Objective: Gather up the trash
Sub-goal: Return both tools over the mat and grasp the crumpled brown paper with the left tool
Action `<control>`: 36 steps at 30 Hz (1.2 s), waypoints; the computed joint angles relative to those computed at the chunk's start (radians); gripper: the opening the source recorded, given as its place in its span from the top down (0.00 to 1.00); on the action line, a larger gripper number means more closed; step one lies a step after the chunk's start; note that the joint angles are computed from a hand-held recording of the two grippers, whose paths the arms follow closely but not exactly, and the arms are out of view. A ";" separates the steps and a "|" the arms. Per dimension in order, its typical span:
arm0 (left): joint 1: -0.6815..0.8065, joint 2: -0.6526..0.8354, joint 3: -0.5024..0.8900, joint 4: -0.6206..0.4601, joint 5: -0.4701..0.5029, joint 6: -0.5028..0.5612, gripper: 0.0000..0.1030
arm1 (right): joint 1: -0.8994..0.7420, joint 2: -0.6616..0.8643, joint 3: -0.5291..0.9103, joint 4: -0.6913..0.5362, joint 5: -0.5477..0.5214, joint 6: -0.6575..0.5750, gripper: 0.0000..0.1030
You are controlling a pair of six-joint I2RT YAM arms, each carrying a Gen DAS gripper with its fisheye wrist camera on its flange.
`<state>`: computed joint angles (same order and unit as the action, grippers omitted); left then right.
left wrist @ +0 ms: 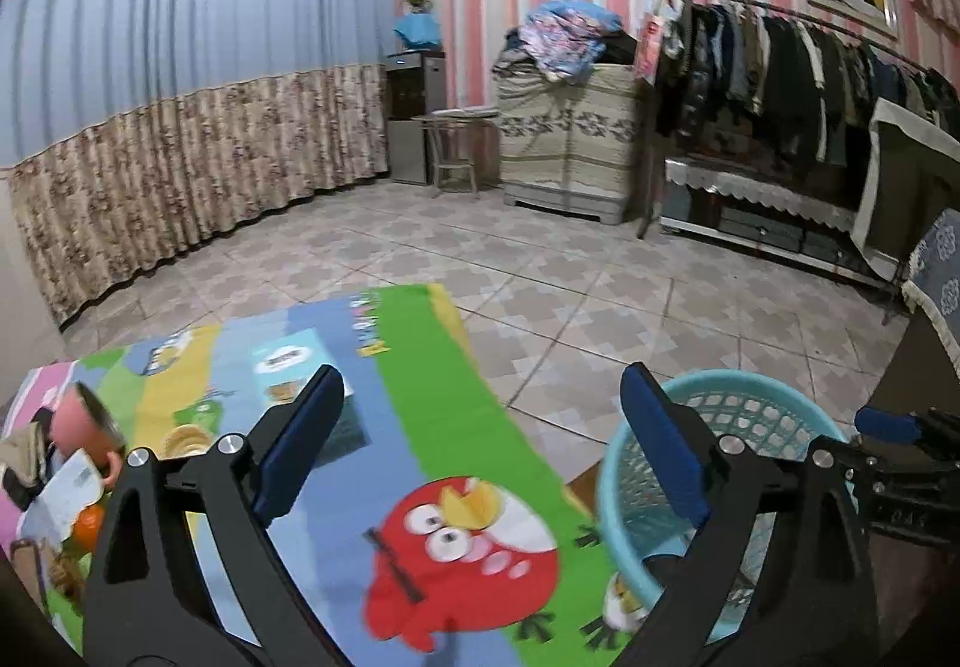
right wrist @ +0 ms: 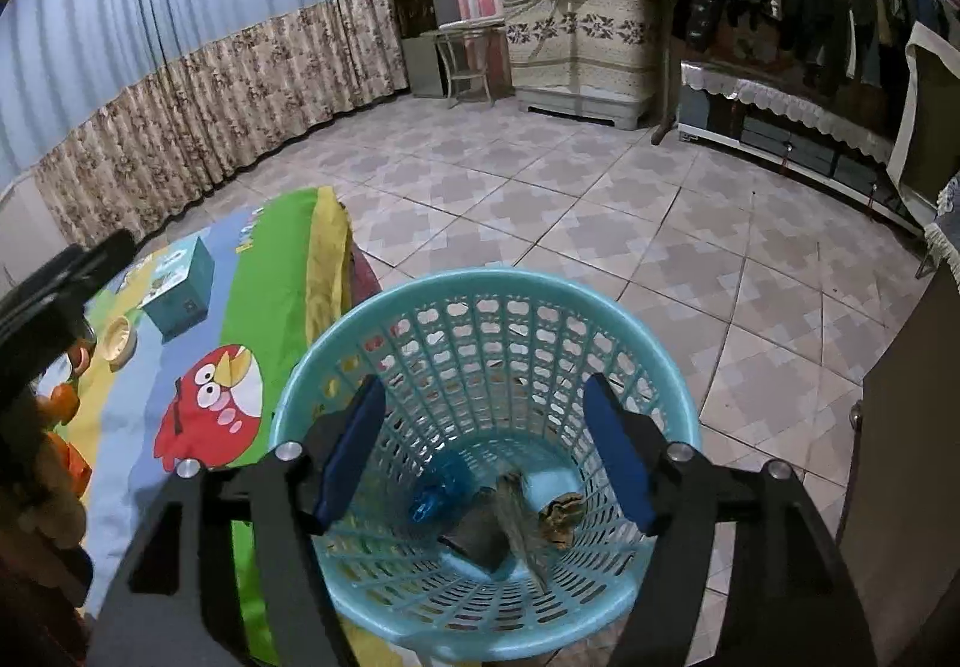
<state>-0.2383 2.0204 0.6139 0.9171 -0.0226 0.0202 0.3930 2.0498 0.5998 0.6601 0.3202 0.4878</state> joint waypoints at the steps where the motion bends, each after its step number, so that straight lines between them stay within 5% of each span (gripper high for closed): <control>1: 0.017 -0.013 -0.018 0.007 0.008 0.003 0.11 | 0.003 0.001 0.003 0.000 0.003 0.000 0.32; 6: 0.127 -0.103 -0.117 0.043 0.067 0.009 0.07 | 0.063 0.007 0.032 -0.014 0.076 -0.008 0.18; 19: 0.493 -0.210 -0.263 0.072 0.269 0.105 0.05 | 0.261 0.052 0.157 -0.010 0.215 0.003 0.10; 28: 0.831 -0.136 -0.194 0.006 0.432 0.224 0.05 | 0.370 0.160 0.315 -0.048 0.272 0.034 0.07; 36: 0.998 0.024 -0.060 -0.056 0.465 0.311 0.05 | 0.428 0.256 0.473 -0.141 0.301 0.033 0.05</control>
<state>0.7602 2.0443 0.5540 0.8609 0.4427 0.3309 0.8207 2.3056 1.0730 0.5190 0.6210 0.5212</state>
